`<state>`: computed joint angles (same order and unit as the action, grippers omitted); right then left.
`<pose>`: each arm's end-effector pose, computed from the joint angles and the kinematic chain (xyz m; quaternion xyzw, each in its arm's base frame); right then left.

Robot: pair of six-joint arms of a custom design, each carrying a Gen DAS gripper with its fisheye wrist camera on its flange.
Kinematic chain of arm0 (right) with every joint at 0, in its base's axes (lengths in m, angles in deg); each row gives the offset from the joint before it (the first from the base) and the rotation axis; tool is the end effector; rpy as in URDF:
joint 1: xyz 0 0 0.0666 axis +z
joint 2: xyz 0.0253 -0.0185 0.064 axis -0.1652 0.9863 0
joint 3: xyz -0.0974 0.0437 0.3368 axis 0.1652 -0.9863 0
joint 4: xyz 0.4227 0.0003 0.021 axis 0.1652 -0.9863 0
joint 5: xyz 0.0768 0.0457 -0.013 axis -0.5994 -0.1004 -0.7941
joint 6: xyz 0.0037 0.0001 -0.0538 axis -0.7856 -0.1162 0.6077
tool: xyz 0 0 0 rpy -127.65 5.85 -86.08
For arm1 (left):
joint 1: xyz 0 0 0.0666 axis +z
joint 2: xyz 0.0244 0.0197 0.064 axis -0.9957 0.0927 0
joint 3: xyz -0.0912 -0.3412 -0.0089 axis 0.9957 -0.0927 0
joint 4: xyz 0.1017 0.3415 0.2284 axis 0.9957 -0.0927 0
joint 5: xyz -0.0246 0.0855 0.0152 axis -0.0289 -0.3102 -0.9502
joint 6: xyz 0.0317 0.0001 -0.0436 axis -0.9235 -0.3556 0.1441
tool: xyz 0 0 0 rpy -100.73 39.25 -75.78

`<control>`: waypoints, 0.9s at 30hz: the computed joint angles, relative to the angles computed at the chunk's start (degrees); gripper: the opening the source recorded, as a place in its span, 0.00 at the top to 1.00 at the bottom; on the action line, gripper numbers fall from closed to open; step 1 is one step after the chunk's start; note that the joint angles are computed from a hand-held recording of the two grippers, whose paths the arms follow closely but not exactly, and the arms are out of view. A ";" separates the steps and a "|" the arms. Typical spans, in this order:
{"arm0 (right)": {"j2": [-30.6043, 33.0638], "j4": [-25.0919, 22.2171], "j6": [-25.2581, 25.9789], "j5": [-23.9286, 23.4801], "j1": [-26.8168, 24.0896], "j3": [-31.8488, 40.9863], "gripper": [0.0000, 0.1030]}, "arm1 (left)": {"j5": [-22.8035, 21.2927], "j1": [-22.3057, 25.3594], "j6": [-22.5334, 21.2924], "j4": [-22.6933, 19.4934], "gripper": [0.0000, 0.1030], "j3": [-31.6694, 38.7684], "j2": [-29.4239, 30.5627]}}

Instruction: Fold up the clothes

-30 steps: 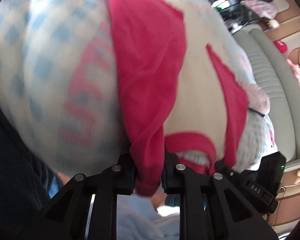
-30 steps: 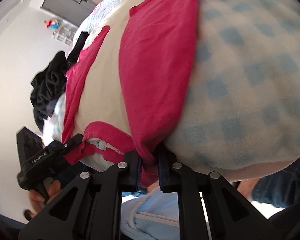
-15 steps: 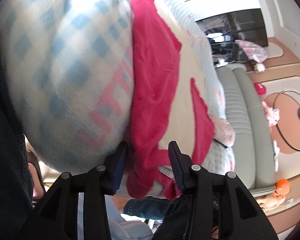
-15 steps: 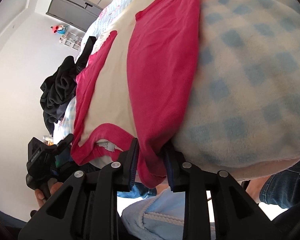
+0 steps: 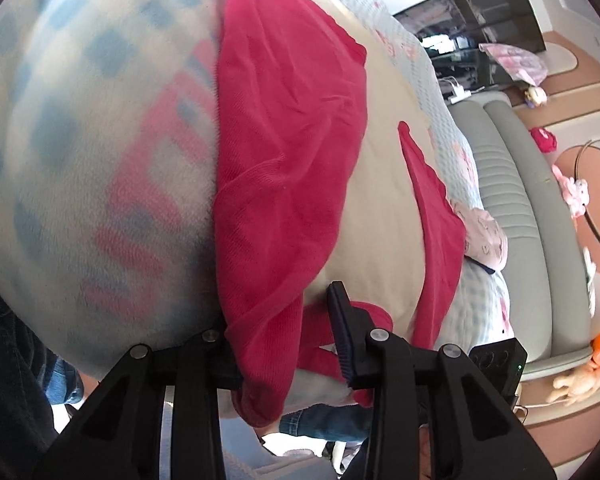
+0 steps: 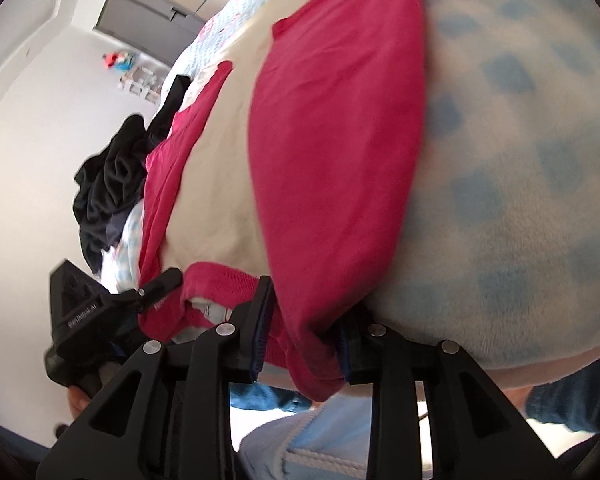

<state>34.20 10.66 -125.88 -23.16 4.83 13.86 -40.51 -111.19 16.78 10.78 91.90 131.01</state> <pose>0.5864 0.1635 0.2553 0.1648 0.9010 0.3317 0.2258 0.6492 -0.3392 0.2782 -0.1231 0.9062 -0.3653 0.1738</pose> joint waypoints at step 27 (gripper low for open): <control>-13.06 -3.60 14.87 9.01 2.86 -3.00 0.96 | -14.20 -3.11 -19.72 -4.71 0.93 -4.81 -11.63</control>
<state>21.14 7.06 -111.01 -14.15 7.69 10.87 -54.70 -114.31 -2.94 6.07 87.08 119.38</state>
